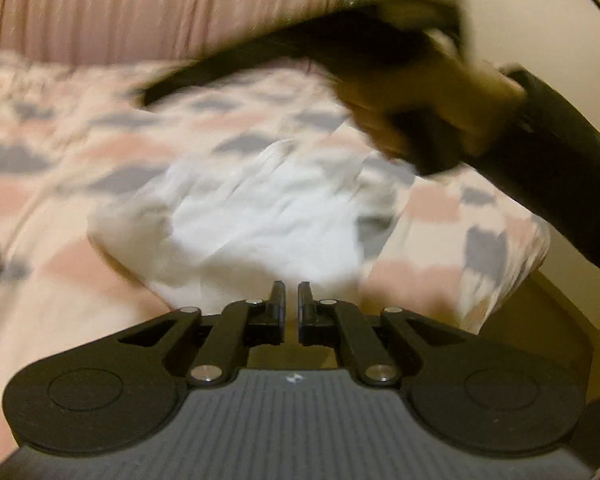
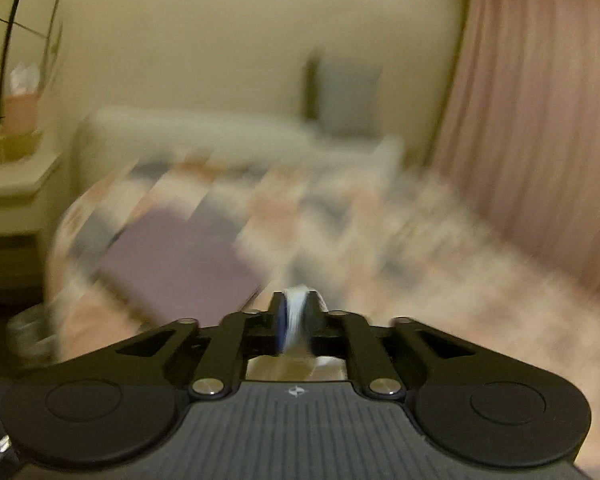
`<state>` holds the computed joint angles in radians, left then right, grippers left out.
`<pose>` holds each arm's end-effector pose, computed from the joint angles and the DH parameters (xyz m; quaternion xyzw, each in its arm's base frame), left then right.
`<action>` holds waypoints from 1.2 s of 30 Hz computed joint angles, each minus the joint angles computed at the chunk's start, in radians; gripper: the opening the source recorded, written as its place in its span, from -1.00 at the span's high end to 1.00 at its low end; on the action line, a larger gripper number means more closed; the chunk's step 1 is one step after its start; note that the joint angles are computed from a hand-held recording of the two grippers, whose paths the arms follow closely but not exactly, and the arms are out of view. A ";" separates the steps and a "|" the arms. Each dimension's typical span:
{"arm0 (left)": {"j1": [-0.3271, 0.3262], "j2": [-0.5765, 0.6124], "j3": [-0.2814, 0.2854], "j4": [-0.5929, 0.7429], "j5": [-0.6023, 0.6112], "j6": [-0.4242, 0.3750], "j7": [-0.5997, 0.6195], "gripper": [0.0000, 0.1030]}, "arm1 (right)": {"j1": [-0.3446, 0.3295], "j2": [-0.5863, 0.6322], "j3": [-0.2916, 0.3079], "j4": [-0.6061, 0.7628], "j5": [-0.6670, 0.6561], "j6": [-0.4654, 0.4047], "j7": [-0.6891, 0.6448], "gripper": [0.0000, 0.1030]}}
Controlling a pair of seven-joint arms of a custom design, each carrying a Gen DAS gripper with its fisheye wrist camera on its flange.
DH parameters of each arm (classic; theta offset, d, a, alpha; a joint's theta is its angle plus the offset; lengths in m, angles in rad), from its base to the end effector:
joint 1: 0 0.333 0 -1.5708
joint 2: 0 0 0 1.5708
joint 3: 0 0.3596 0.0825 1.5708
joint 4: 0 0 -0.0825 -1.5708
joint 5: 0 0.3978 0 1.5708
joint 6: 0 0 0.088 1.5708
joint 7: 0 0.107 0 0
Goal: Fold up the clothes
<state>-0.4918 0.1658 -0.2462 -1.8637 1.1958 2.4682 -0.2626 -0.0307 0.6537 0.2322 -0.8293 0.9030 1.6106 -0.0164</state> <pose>0.4915 -0.4369 0.5144 -0.7109 0.5292 -0.3682 0.2811 0.7518 0.1553 0.6481 -0.8608 -0.0828 -0.0294 0.5012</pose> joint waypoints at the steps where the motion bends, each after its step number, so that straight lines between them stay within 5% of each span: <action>1: 0.004 -0.016 0.002 -0.023 -0.010 -0.002 -0.004 0.81 | 0.015 -0.010 -0.013 -0.053 -0.034 -0.008 0.000 0.48; 8: 0.061 -0.076 0.004 -0.070 0.058 -0.031 0.037 0.35 | -0.054 -0.018 -0.079 -0.210 0.000 0.045 0.191 0.19; 14: 0.096 -0.030 0.019 -0.031 0.011 -0.113 0.152 0.18 | -0.140 -0.032 -0.114 -0.291 0.057 0.257 0.340 0.08; 21: 0.135 -0.043 0.035 -0.081 -0.082 -0.091 0.134 0.03 | -0.194 -0.077 -0.132 -0.423 0.013 0.204 0.459 -0.06; 23: 0.151 -0.048 0.038 -0.095 -0.099 -0.040 0.145 0.17 | -0.184 -0.088 -0.140 -0.466 0.004 0.205 0.474 -0.06; 27: 0.164 -0.039 0.038 -0.094 -0.124 0.020 0.209 0.87 | -0.163 -0.090 -0.145 -0.493 0.012 0.216 0.548 -0.14; 34: 0.140 -0.041 0.038 -0.076 -0.074 -0.005 0.209 0.92 | -0.134 -0.046 -0.137 -0.455 0.025 0.306 0.647 -0.13; 36: 0.135 -0.055 0.032 -0.076 -0.067 -0.014 0.214 0.92 | -0.128 -0.031 -0.131 -0.438 0.009 0.309 0.666 0.21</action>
<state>-0.3569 0.1113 -0.2142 -1.9397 1.1283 2.4542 -0.0490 -0.1583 0.6228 0.1013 -1.2670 0.9119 1.9195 0.6499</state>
